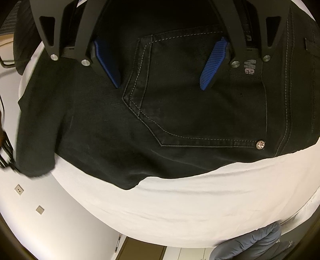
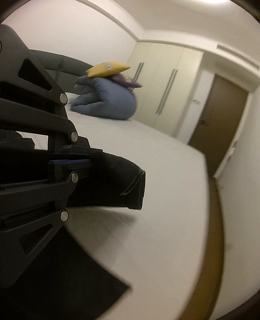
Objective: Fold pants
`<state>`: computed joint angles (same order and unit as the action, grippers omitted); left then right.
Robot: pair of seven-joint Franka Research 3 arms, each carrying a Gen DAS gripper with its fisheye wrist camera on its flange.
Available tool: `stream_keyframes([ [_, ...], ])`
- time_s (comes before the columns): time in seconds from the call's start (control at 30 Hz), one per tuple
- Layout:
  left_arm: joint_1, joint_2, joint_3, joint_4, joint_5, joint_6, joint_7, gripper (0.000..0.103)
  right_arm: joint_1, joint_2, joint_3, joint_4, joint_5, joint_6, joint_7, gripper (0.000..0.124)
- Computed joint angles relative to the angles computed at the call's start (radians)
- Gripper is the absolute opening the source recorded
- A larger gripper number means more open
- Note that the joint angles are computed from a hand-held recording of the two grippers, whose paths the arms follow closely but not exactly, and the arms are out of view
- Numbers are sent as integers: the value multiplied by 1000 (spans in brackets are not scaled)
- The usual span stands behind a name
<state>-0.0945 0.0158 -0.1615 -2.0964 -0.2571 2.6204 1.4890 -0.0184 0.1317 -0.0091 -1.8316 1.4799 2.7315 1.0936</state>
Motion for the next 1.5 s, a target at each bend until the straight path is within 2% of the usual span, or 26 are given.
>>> stream_keyframes([
  [0.1, 5, 2, 3, 7, -27, -10, 16, 82, 11, -124, -10, -167, 47, 79, -16, 2],
  [0.23, 9, 8, 4, 21, -15, -27, 17, 82, 34, -248, -49, -405, 34, 134, 145, 2],
  [0.3, 9, 13, 3, 31, 9, -38, 7, 82, 45, -278, -57, -477, -6, 159, 192, 2],
  [0.5, 7, 23, -2, 53, 43, -60, -29, 82, 81, -300, -66, -505, 42, 199, 138, 2],
  [0.53, 6, 24, -3, 54, 50, -60, -38, 82, 79, -313, -80, -520, 75, 190, 86, 2],
  [0.63, 2, 28, -6, 57, 86, -62, -60, 82, 81, -321, -82, -536, 58, 194, 83, 2],
  [0.73, -2, 35, -9, 62, 118, -62, -82, 82, 64, -332, -108, -581, 12, 152, 114, 2],
  [0.87, -4, 36, -12, 57, 120, -52, -88, 82, 45, -290, -134, -559, 158, 59, 6, 2],
  [0.93, -4, 36, -13, 57, 122, -52, -91, 82, 26, -293, -127, -562, 136, 55, 30, 3],
  [1.0, -5, 33, -13, 56, 125, -52, -94, 82, 18, -308, -105, -568, 10, 110, 116, 5],
  [1.03, -5, 31, -13, 54, 125, -52, -97, 82, 25, -318, -102, -577, -114, 149, 212, 7],
  [1.07, -6, 29, -13, 52, 126, -48, -105, 84, -3, -323, -72, -586, -290, 168, 367, 9],
  [1.1, -7, 25, -13, 47, 124, -43, -112, 84, -65, -332, -9, -601, -465, 192, 522, 10],
  [1.13, -7, 27, -12, 44, 127, -36, -122, 84, -105, -347, 19, -609, -636, 191, 662, 11],
  [1.17, -9, 22, -12, 39, 133, -33, -137, 84, -109, -353, 23, -601, -737, 189, 732, 11],
  [1.2, -10, 15, -12, 34, 132, -31, -147, 84, -80, -354, 4, -583, -769, 193, 732, 11],
  [1.27, -13, 4, -13, 28, 117, -27, -152, 84, -29, -339, -6, -528, -766, 206, 660, 11],
  [1.3, -15, -1, -13, 18, 114, -17, -156, 84, 23, -318, -29, -483, -670, 195, 537, 11],
  [1.33, -17, -2, -12, 15, 115, -13, -161, 84, 111, -285, -87, -419, -504, 148, 362, 11],
  [1.37, -18, -1, -12, 11, 117, -4, -167, 84, 178, -256, -141, -365, -328, 78, 191, 11],
  [1.4, -20, 1, -12, 8, 124, 5, -178, 84, 211, -204, -165, -298, -214, -31, 86, 11],
  [1.5, -25, 10, -14, 15, 148, 6, -201, 88, 193, -53, -117, -157, -142, -230, -12, 11],
])
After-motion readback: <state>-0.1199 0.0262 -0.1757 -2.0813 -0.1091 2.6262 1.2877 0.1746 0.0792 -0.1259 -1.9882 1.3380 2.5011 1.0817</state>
